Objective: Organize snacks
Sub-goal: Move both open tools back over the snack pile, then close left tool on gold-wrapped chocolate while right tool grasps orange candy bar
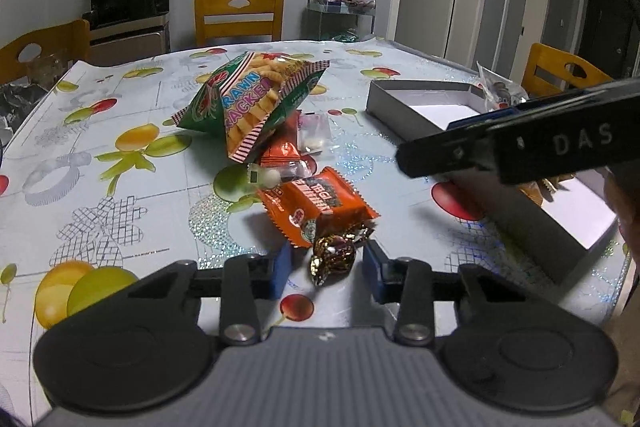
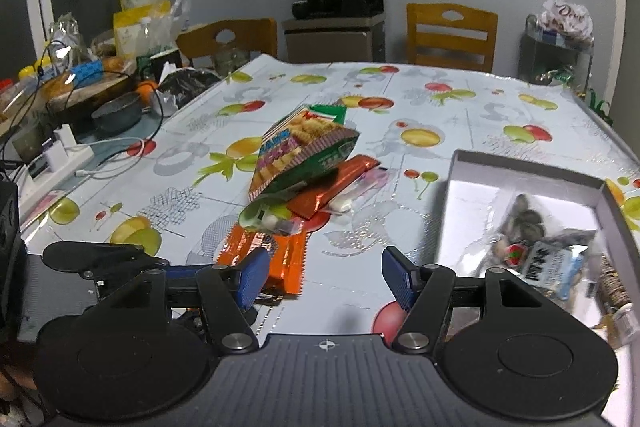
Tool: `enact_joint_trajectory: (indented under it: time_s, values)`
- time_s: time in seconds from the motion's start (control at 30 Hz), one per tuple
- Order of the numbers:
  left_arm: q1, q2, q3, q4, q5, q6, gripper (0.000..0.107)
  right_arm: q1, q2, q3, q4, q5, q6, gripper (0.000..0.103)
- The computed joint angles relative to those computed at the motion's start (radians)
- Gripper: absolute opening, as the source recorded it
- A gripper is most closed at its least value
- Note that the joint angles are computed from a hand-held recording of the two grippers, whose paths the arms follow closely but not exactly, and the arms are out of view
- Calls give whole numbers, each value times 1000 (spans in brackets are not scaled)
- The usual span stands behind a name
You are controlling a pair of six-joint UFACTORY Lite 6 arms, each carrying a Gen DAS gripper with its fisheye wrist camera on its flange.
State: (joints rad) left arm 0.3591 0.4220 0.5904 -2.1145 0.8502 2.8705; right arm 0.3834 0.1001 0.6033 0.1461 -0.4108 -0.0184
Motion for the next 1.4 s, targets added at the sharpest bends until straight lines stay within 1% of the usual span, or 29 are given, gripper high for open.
enact_joint_trajectory:
  time_s: [0.2,0.23,0.3,0.37,0.53,0.8,1.0,1.17,1.3,1.33,1.4]
  values:
    - [-18,10,24,2,-16,-6,37,20,28,24,21,-1,-16,63]
    - [-16,12,22,4,-11,1,35,22,38,33,29,1,-22,63]
    - [-3,15,18,23,2,3,24,23,65,53,40,2,-31,63]
    - [12,13,14,50,8,-1,20,27,95,71,51,3,-40,63]
    - [58,16,11,94,23,1,20,49,171,117,98,-1,-84,66]
    - [125,22,7,148,44,24,20,88,240,187,169,12,-148,70]
    - [157,36,31,173,42,6,20,113,305,256,237,23,-214,75]
    - [174,42,45,186,40,-13,20,123,356,318,269,40,-247,77]
    - [180,46,58,191,34,-24,20,138,395,362,308,46,-295,78]
    - [181,47,61,193,32,-27,20,134,405,371,289,55,-276,77]
    - [184,48,66,200,30,-35,20,128,414,372,232,53,-220,70]
